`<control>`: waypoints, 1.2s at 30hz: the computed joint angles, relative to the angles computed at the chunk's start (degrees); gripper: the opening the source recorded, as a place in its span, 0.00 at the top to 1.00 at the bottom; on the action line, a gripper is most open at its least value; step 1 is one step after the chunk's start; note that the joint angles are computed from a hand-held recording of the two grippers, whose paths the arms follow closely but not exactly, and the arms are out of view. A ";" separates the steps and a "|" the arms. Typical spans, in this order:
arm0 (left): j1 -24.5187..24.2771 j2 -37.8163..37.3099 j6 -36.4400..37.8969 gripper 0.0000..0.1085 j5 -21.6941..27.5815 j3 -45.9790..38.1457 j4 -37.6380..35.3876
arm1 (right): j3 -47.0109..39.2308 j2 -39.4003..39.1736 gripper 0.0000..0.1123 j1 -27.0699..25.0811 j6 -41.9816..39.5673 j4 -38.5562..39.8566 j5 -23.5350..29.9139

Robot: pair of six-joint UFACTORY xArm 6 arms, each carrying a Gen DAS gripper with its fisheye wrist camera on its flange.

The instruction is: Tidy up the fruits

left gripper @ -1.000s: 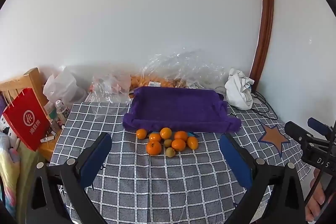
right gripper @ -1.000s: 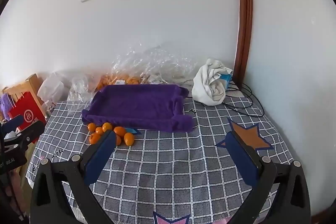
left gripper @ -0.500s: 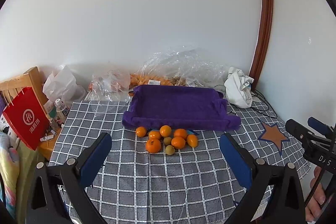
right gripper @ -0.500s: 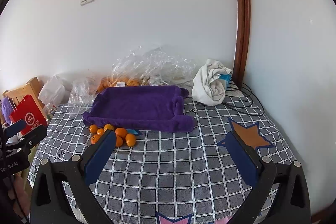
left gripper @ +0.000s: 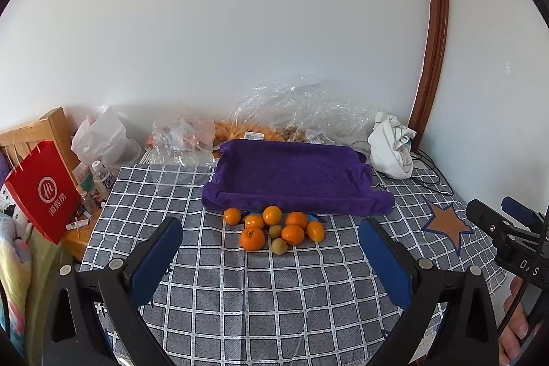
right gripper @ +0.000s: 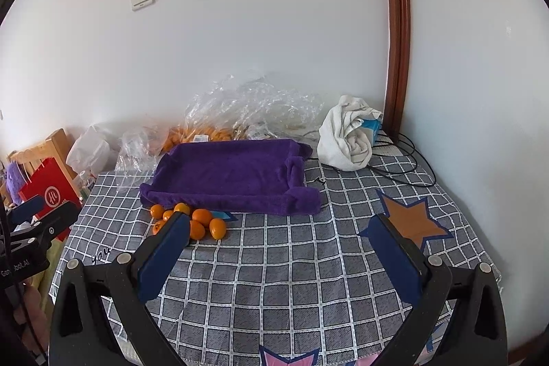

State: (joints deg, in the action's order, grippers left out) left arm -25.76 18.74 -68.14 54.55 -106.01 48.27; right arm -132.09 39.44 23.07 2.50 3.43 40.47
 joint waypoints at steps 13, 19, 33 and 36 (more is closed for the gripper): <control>0.16 -0.96 -0.76 0.05 -0.62 1.44 0.25 | 2.86 -1.39 0.09 0.57 -0.95 -0.09 -1.94; 0.23 -1.05 -0.72 0.05 -0.76 1.49 0.15 | 3.95 -1.99 0.09 0.60 -1.45 0.29 -2.53; -0.36 -0.56 -1.17 0.05 -0.48 0.73 1.21 | 5.38 -2.94 0.09 0.72 -2.55 1.02 -3.74; -0.42 -0.56 -1.12 0.05 -0.63 0.90 1.28 | 6.32 -3.49 0.09 0.78 -3.04 1.44 -4.39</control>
